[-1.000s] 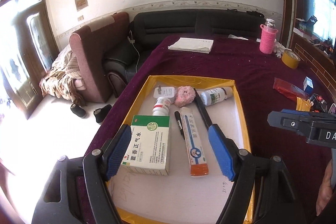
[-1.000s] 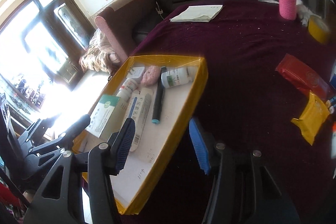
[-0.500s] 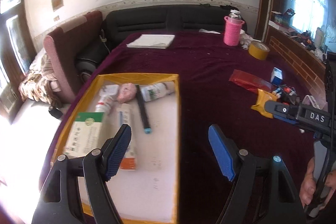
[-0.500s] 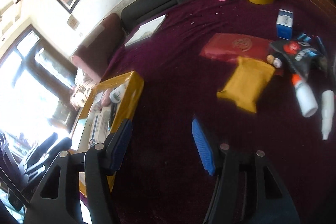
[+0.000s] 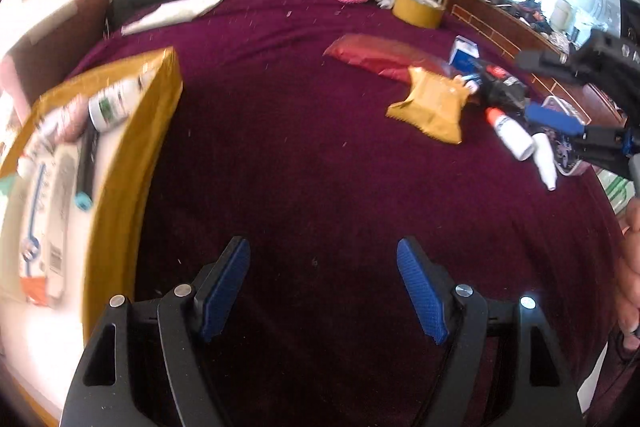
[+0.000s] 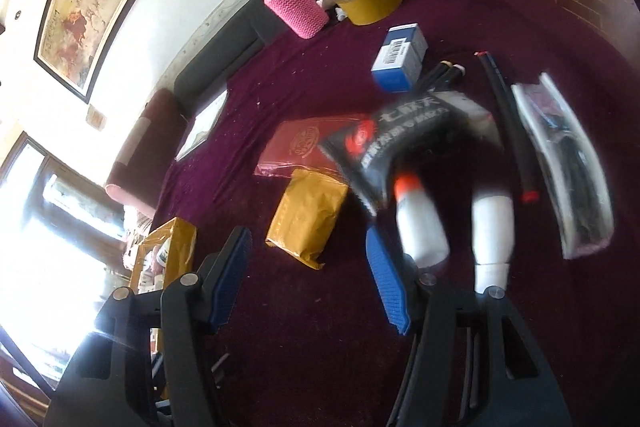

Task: Organize objects
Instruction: 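Move both grippers back over the table toward the yellow snack packet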

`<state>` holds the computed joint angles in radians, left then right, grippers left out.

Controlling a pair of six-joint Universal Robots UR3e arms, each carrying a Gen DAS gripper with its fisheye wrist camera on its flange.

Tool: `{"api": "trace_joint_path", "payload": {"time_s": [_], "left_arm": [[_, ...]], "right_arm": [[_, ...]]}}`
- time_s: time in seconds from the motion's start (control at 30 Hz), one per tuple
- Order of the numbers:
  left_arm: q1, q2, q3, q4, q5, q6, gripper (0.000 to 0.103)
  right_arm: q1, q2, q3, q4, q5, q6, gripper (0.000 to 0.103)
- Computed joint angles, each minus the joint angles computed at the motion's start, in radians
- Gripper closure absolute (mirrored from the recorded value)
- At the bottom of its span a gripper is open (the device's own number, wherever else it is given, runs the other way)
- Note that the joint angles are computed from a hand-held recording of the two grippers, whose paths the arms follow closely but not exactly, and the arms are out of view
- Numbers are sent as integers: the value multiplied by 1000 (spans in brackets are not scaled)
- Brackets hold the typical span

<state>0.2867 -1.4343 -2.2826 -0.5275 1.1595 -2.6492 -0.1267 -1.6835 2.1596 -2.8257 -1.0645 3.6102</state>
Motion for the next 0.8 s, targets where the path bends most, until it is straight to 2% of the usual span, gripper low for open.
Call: {"api": "trace_joint_path", "payload": {"time_s": [0.03,0.1,0.2,0.23,0.33,0.4,0.6,0.67,0.8], "left_arm": [[13,18,-16,9,-21,5,32],[4,11,-13,9,-10,8,32],[2,16,-17,4,-10,22,25],[5,13,-10,-10,-20,30,21],[20,16,-4,-38,-44,45,18],[20,14,-3,-40,-47,48,17],[4,-7,9,-28,-36,43,17],[-1,-10,12,-25,-27,43,17],[-7,-6,8,-18,-13,41,17]], "right_arm": [[23,50,-46,-4,-3,4,45],[64,144,-166,28,-25,-13,45],[135,305,-402,123,-136,-49,45],[150,361,-481,164,-157,-69,45],[181,494,-635,255,-200,-99,45],[188,527,-636,245,-167,-107,45],[149,545,-510,177,199,-179,44],[138,510,-443,103,225,-190,44],[99,413,-302,-87,180,-144,44]]}}
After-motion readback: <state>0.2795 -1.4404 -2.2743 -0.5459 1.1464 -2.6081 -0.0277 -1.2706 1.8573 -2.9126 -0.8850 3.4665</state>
